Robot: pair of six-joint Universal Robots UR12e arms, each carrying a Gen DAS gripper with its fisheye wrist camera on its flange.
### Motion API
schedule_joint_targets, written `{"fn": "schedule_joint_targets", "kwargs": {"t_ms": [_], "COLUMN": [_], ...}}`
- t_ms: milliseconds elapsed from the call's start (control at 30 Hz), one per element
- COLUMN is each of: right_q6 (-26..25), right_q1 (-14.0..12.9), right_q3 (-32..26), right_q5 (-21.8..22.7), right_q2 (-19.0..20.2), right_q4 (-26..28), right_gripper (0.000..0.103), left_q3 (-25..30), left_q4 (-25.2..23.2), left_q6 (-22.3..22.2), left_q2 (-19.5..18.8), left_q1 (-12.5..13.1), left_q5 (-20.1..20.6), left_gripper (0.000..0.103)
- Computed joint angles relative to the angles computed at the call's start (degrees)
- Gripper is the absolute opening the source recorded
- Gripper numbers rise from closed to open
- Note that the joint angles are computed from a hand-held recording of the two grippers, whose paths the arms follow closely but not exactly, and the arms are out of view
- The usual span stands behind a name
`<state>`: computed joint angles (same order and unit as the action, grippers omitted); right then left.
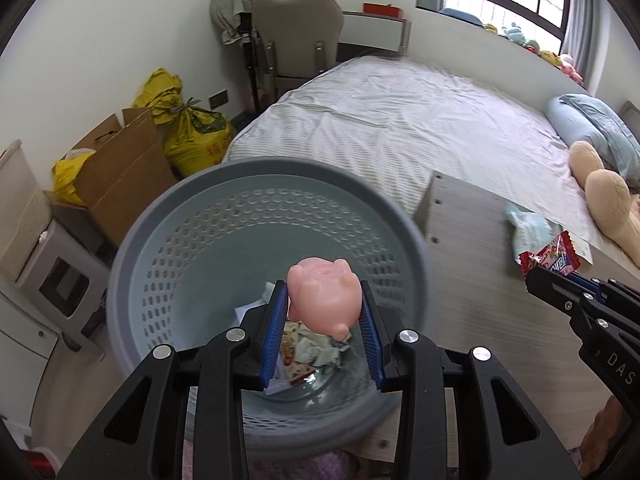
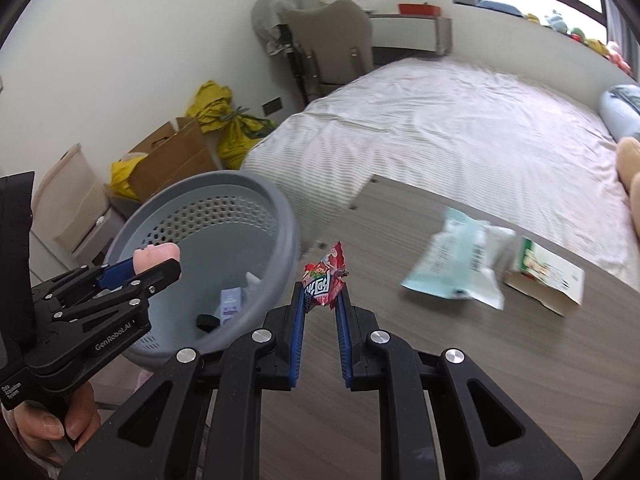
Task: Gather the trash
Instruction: 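Carry the pig toy and candy wrapper over the grey basket with both grippers, then open both grippers to drop the pig and wrapper into the basket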
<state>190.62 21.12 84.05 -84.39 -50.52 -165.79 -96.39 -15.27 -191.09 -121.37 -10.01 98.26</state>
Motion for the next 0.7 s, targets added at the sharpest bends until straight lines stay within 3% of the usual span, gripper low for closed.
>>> {"fn": "schedule_joint_targets", "kwargs": {"t_ms": [333,700], "right_q6": [-3.74,-5.89], "right_q1": [1.94,2.83], "right_q3": [-8.45,-11.20], "right_q5": [3.91,5.26], "right_q2": [4.52,6.13], "right_q4": [5.52,8.22], "right_gripper": [0.016,0.019], "left_q3": [-0.10,-0.82], "left_q4": [-1.21,-0.80], "left_q6": [-0.87,-1.94], "left_q2": [-0.17,-0.10], "left_q1": [2.88,3.88], "left_q5": [0.49,-0.21], "left_gripper": [0.034,0.035]}}
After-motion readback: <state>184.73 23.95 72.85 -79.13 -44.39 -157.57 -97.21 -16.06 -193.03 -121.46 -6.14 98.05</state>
